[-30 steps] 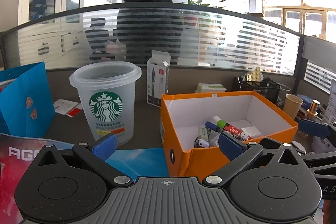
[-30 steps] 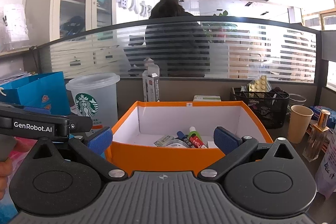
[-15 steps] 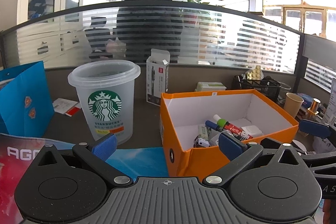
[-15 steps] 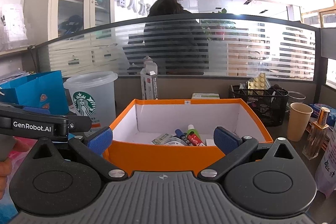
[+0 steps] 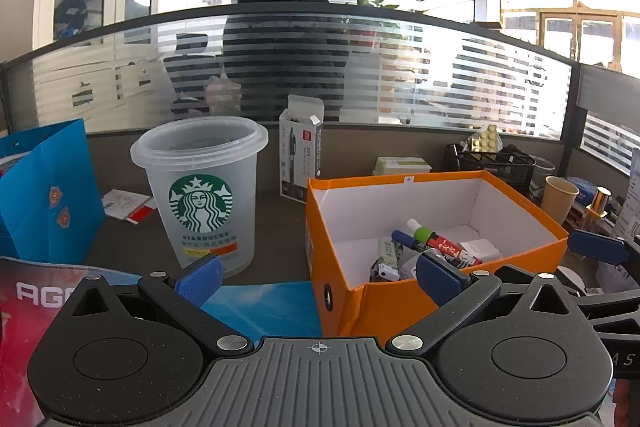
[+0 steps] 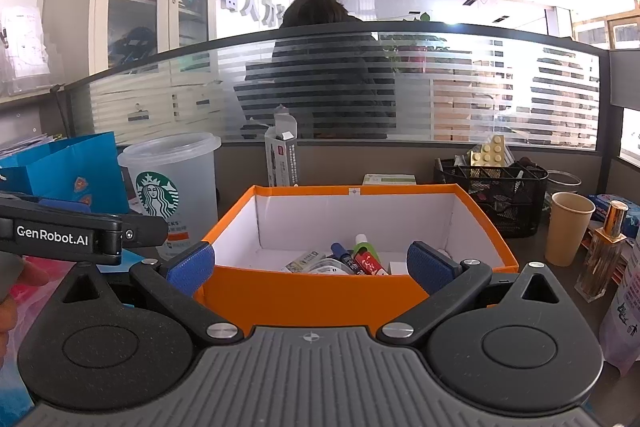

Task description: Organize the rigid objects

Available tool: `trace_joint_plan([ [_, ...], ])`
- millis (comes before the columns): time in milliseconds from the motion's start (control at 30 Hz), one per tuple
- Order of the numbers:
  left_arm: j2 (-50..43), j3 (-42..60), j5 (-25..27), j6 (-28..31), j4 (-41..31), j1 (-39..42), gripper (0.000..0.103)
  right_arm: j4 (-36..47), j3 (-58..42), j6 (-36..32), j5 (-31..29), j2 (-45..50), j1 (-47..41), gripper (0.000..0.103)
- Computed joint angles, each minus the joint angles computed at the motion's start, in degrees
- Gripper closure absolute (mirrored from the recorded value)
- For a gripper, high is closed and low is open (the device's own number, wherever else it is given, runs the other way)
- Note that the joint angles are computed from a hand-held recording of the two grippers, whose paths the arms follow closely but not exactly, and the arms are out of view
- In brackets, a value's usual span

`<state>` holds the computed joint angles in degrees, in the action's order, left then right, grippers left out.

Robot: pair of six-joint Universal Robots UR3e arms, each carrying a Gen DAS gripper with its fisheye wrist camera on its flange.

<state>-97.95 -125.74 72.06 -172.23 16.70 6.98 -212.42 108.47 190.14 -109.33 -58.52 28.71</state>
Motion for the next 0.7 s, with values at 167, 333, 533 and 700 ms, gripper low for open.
trace_joint_plan([
  [167, 0.43, -1.65, -1.4, 0.73, 1.45, 1.4, 0.0, 0.55, -0.04, 0.61, 1.51, 0.21, -0.57, 0.0],
  [333, 0.04, -2.69, -2.2, 0.71, 2.09, 3.8, 0.0, 2.28, -1.98, 0.14, 1.45, 1.25, 0.09, 0.0],
  [533, -2.19, -4.25, -4.51, -2.87, 6.07, 7.09, 0.0, 3.57, -3.27, -0.34, 1.05, 2.32, 0.91, 0.0],
  [700, -3.46, -5.31, -6.59, -1.7, 9.67, 8.16, 0.0, 4.29, -3.56, -0.16, 0.92, 2.65, 1.06, 0.0],
])
